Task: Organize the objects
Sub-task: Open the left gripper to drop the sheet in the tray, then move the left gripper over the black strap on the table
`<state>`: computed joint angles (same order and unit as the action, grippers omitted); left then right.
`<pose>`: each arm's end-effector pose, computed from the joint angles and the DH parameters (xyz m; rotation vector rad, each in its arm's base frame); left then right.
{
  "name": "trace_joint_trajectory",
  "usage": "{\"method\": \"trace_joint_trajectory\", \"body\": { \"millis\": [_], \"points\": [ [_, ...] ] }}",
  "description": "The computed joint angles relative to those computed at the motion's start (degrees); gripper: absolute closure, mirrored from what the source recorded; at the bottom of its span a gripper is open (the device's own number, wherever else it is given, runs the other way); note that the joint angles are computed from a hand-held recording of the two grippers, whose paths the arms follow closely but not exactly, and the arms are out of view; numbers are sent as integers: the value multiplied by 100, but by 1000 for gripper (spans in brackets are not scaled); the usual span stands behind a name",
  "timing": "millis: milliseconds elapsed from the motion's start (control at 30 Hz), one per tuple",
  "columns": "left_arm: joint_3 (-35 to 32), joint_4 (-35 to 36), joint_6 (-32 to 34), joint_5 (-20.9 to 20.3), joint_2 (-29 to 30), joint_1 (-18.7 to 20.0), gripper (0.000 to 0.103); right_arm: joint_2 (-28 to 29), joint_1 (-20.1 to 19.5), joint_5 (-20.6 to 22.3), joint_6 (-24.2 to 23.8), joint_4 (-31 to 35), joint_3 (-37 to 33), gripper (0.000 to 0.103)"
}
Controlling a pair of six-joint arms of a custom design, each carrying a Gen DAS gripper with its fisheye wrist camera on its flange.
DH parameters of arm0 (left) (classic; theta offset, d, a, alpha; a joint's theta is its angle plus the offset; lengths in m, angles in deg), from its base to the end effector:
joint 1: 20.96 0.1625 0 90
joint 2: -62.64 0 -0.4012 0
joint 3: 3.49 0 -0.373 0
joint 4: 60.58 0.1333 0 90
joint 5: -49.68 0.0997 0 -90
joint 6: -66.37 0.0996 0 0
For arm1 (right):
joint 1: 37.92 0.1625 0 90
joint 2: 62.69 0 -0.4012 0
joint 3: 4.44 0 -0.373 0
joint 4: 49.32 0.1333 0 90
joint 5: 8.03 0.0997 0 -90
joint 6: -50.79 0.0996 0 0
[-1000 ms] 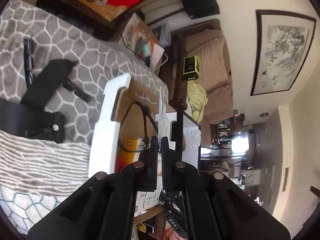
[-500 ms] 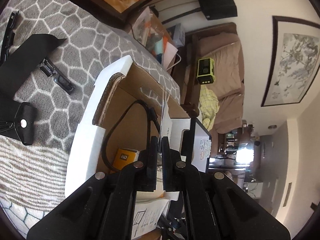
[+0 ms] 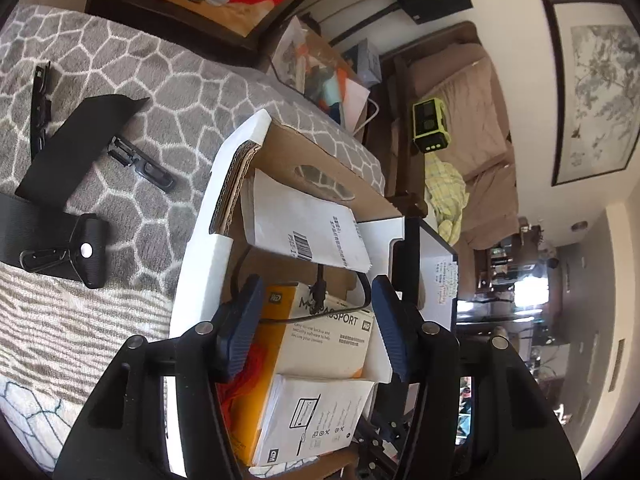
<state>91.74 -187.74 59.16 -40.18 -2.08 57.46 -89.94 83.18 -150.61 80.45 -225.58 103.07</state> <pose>0.0097 -0.6178 0.2485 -0.1187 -3.1176 0.1794 0.3177 -0.4218 -0.0712 -0.0308 -2.3110 0.6817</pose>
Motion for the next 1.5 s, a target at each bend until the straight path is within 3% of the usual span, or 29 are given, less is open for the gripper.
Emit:
{"method": "trace_joint_trajectory", "body": {
  "millis": [233, 433, 467, 533, 1000, 1233, 1500],
  "points": [
    [112, 88, 287, -34, -327, -50, 38, 14, 4, -1, 15, -1, -13, 88],
    [234, 80, 578, 768, -563, -233, 34, 15, 4, 15, -12, -12, -16, 88],
    [235, 109, 610, 891, -590, -245, 28, 14, 6, 17, -6, -5, -17, 88],
    [228, 170, 684, 1049, -648, -245, 24, 17, 6, 13, -12, -9, -17, 88],
    [162, -401, 1121, 2170, -929, -77, 22, 16, 5, 12, -13, -13, -12, 88],
    [238, -982, 2063, 2993, -949, -119, 22, 18, 5, 13, -17, -24, -10, 88],
    [151, -819, 2642, 3020, -736, 28, 22, 17, 4, 14, -18, -27, -4, 87]
  ]
}}
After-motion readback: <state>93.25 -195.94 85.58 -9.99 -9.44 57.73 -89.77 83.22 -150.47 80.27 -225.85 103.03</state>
